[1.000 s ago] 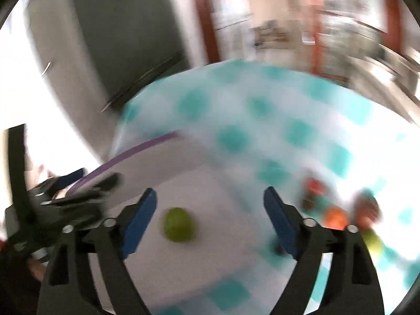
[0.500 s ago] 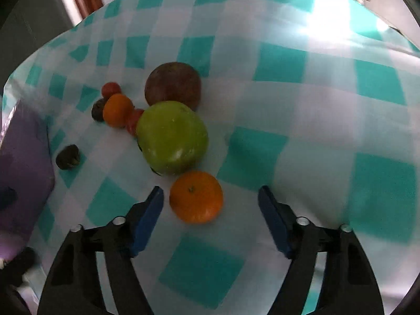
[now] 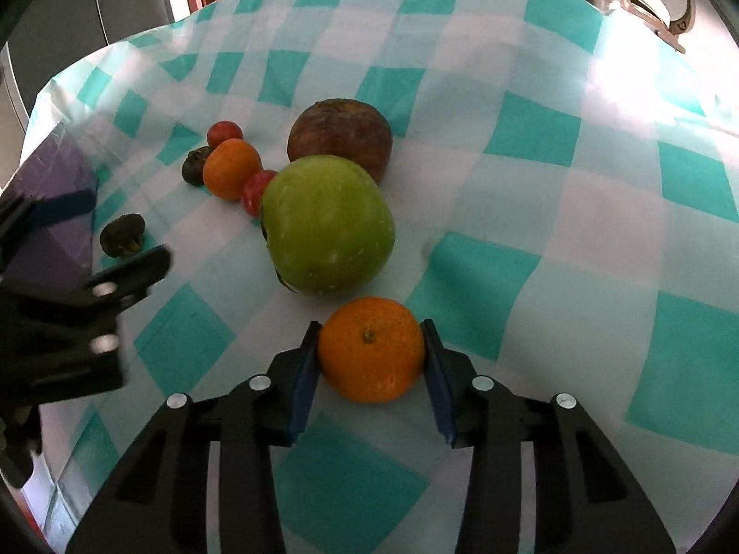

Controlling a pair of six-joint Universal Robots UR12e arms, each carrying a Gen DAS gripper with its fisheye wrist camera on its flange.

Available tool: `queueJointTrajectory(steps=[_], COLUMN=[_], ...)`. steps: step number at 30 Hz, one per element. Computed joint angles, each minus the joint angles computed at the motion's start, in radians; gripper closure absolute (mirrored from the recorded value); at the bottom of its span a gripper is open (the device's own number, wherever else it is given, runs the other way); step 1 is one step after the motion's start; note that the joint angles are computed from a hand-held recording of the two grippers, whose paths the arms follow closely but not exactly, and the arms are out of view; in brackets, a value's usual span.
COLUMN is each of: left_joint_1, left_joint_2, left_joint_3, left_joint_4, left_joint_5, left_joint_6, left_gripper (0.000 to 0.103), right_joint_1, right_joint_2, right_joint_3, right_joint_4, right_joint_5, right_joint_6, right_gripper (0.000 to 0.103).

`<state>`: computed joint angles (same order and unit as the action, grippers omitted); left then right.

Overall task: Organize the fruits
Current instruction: 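Grasp the orange with the right tool while the left tool grasps another dark fruit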

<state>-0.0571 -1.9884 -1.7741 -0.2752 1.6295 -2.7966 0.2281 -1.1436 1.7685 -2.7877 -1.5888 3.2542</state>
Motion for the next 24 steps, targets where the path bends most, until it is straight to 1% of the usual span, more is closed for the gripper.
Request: queueJointTrajectory(steps=[3, 4, 5, 6, 7, 8, 9, 10, 11, 12, 15, 17, 18, 19, 20, 21, 22, 23, 24], left_joint_1=[-0.028, -0.039, -0.044, -0.044, -0.044, -0.043, -0.034, -0.016, 0.006, 0.018, 0.029, 0.029, 0.033, 0.046, 0.062, 0.071, 0.076, 0.078, 0.083], left_joint_2=[-0.041, -0.061, -0.073, -0.079, -0.077, -0.075, -0.066, -0.053, -0.044, -0.038, -0.036, -0.037, -0.033, -0.022, -0.014, -0.008, -0.002, 0.004, 0.011], left_joint_3=[0.017, 0.029, 0.039, 0.045, 0.052, 0.058, 0.067, 0.08, 0.089, 0.098, 0.101, 0.102, 0.097, 0.088, 0.087, 0.087, 0.085, 0.077, 0.065], left_joint_4=[0.066, 0.082, 0.074, 0.064, 0.041, 0.016, -0.033, -0.124, -0.2, -0.233, -0.242, -0.238, -0.227, -0.21, -0.227, -0.244, -0.251, -0.236, -0.213], left_joint_5=[0.136, 0.205, 0.242, 0.255, 0.254, 0.254, 0.211, 0.127, 0.034, -0.017, -0.046, -0.04, -0.05, -0.101, -0.178, -0.238, -0.273, -0.284, -0.294], left_joint_6=[0.038, 0.052, 0.061, 0.063, 0.046, 0.034, 0.012, -0.052, -0.121, -0.149, -0.174, -0.184, -0.203, -0.258, -0.284, -0.297, -0.309, -0.331, -0.361], left_gripper=[0.005, 0.005, 0.006, 0.006, 0.005, 0.007, 0.007, 0.008, 0.012, 0.013, 0.013, 0.015, 0.038, 0.051, 0.062, 0.063, 0.063, 0.062, 0.051], right_joint_1=[-0.004, -0.003, -0.002, 0.0, 0.003, -0.002, -0.003, -0.004, -0.004, -0.006, -0.011, -0.01, -0.008, -0.007, -0.007, -0.006, -0.006, -0.005, -0.004], right_joint_2=[-0.005, -0.003, -0.001, 0.004, 0.009, 0.001, 0.0, -0.001, -0.003, -0.005, -0.013, -0.019, -0.02, -0.025, -0.029, -0.031, -0.035, -0.037, -0.038], right_joint_3=[0.017, 0.018, 0.02, 0.017, 0.01, 0.019, 0.021, 0.023, 0.024, 0.025, 0.032, 0.04, 0.042, 0.046, 0.05, 0.053, 0.058, 0.062, 0.063], right_joint_4=[-0.03, -0.04, -0.048, -0.053, -0.053, -0.056, -0.058, -0.059, -0.058, -0.056, -0.049, -0.049, -0.048, -0.045, -0.042, -0.041, -0.044, -0.046, -0.046], right_joint_5=[0.005, 0.006, 0.004, 0.002, 0.002, 0.007, 0.01, 0.011, 0.012, 0.015, 0.034, 0.034, 0.032, 0.03, 0.029, 0.028, 0.027, 0.026, 0.024], right_joint_6=[0.009, 0.008, 0.004, 0.003, 0.007, 0.006, 0.008, 0.01, 0.013, 0.018, 0.051, 0.062, 0.066, 0.071, 0.076, 0.082, 0.09, 0.094, 0.097], right_gripper=[0.061, 0.061, 0.06, 0.06, 0.06, 0.06, 0.06, 0.06, 0.06, 0.06, 0.06, 0.06, 0.06, 0.06, 0.06, 0.06, 0.06, 0.06, 0.06])
